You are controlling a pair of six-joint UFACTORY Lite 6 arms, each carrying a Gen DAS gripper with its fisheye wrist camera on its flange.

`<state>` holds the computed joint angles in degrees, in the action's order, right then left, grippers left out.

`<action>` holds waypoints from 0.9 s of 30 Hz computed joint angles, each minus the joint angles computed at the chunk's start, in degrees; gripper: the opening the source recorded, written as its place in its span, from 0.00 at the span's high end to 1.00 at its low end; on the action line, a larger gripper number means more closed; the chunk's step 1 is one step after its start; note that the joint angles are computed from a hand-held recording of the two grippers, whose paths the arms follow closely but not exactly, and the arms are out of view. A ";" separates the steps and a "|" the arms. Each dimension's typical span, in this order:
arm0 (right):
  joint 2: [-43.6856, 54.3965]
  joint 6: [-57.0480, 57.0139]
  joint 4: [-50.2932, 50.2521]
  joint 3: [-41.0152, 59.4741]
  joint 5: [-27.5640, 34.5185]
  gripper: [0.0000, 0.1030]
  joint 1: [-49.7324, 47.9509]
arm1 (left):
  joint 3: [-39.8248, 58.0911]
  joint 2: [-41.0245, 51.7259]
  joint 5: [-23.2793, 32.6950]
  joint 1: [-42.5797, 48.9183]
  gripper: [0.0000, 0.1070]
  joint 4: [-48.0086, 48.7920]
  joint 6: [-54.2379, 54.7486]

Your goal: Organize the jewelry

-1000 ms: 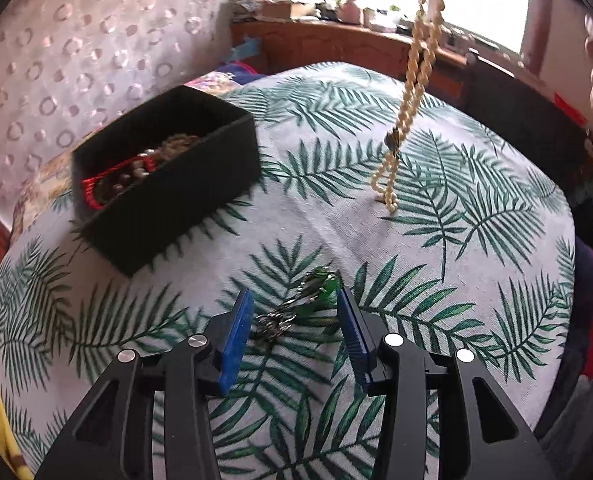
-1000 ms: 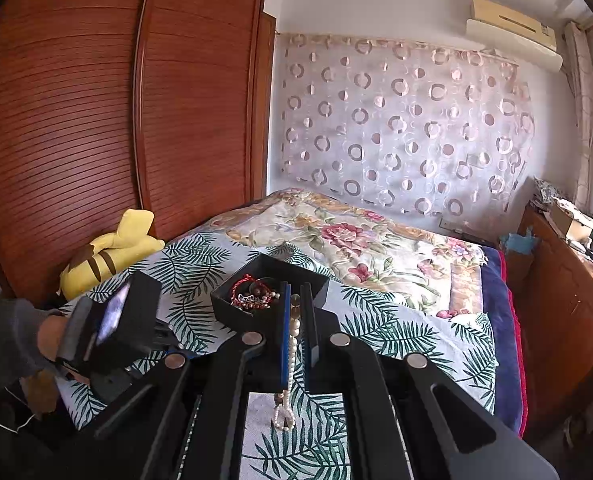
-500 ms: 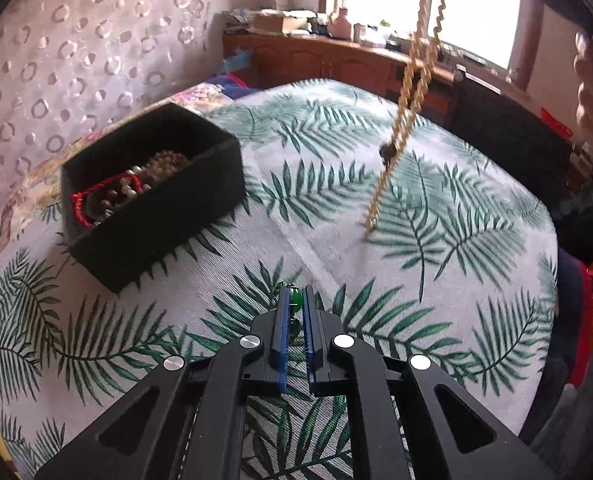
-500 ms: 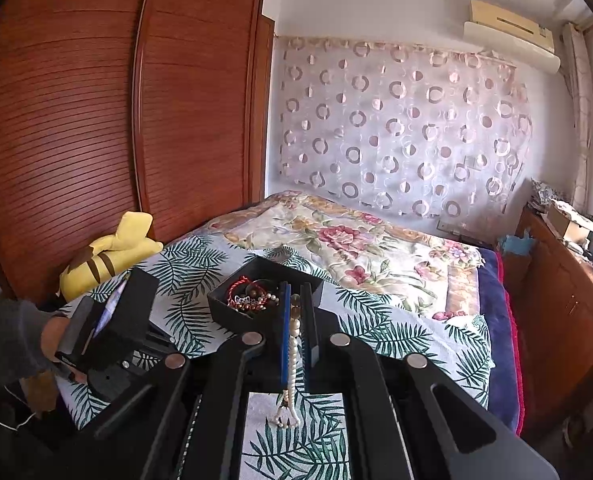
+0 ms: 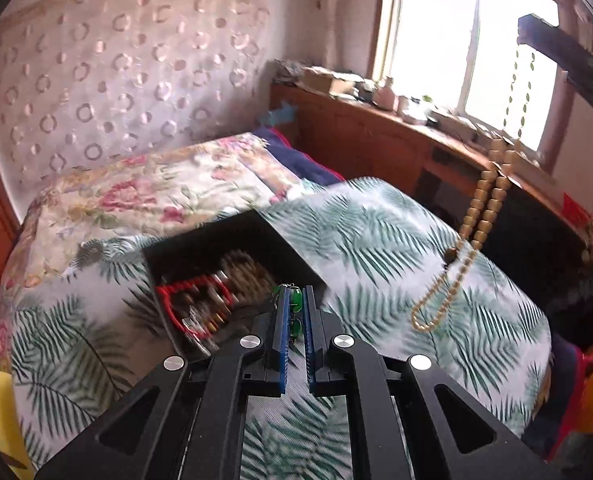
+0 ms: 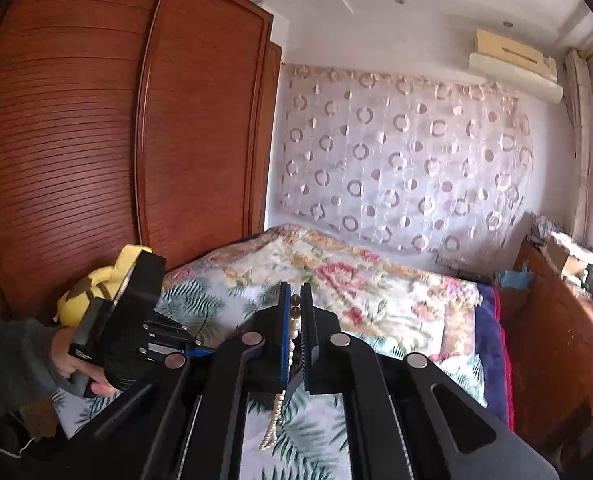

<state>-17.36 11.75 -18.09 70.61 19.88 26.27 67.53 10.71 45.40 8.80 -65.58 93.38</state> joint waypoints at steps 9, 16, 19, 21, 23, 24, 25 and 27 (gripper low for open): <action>18.01 -5.74 4.57 20.92 3.34 0.95 -0.46 | 13.55 12.11 -4.71 -0.99 0.87 2.44 -9.05; 30.35 -6.22 5.39 28.68 4.69 0.95 -0.32 | 7.56 10.20 -7.57 2.48 0.50 -2.77 -2.87; 32.74 -4.75 4.96 26.15 3.04 0.95 0.11 | 2.98 7.27 -9.61 4.25 0.29 -6.84 1.80; 34.06 -3.79 5.28 24.07 1.64 0.95 0.50 | 1.16 5.80 -10.09 5.38 0.20 -8.12 3.28; 35.77 -3.68 6.40 22.77 0.64 0.95 0.68 | -1.33 3.65 -10.91 6.75 0.14 -10.12 5.41; 36.87 -3.40 6.67 22.49 0.45 0.94 0.79 | -2.59 2.40 -11.20 7.26 0.13 -11.15 6.40; 37.58 -3.43 7.03 22.04 0.04 0.94 0.79 | -3.88 1.04 -11.28 7.84 0.12 -12.01 7.17; 39.62 -3.37 8.51 21.88 -0.43 0.93 1.03 | -6.26 -1.48 -11.28 8.71 0.11 -14.00 8.73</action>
